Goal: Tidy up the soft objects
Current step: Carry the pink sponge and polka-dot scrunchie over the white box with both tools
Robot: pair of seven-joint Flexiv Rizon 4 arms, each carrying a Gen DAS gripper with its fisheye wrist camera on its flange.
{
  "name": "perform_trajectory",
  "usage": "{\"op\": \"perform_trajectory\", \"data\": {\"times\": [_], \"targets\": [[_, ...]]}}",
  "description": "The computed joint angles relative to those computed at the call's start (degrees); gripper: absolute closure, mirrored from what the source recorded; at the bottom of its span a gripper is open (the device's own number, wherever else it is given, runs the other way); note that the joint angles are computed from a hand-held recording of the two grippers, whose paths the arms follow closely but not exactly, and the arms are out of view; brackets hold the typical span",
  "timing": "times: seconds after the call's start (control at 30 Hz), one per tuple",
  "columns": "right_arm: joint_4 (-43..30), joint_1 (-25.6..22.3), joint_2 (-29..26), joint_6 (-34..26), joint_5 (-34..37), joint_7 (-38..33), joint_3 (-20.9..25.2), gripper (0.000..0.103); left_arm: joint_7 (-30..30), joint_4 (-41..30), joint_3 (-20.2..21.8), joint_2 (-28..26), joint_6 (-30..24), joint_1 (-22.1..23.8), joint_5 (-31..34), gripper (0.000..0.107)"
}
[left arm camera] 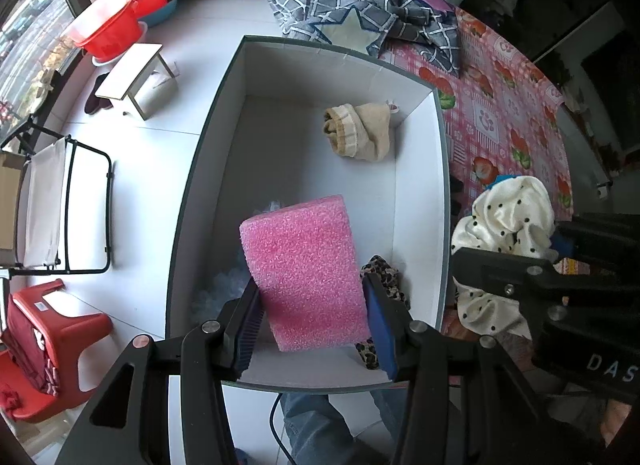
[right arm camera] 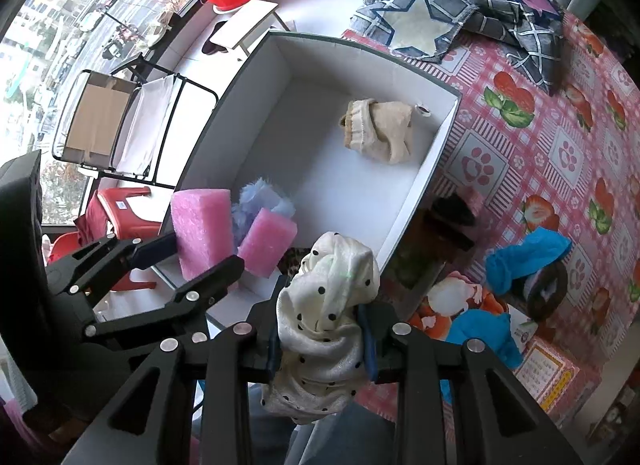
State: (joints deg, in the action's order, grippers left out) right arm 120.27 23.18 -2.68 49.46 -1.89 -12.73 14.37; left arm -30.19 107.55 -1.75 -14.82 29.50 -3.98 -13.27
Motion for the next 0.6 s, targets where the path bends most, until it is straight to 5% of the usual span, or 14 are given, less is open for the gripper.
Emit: {"op": "perform_trajectory", "data": {"times": [0.6], "targets": [[0.56,-0.99,-1.14,2.47,1.2,0.22,-0.67,0.071,-0.9,0.06,-0.1,-0.75,1.22,-0.78,2.48,0.054]]}}
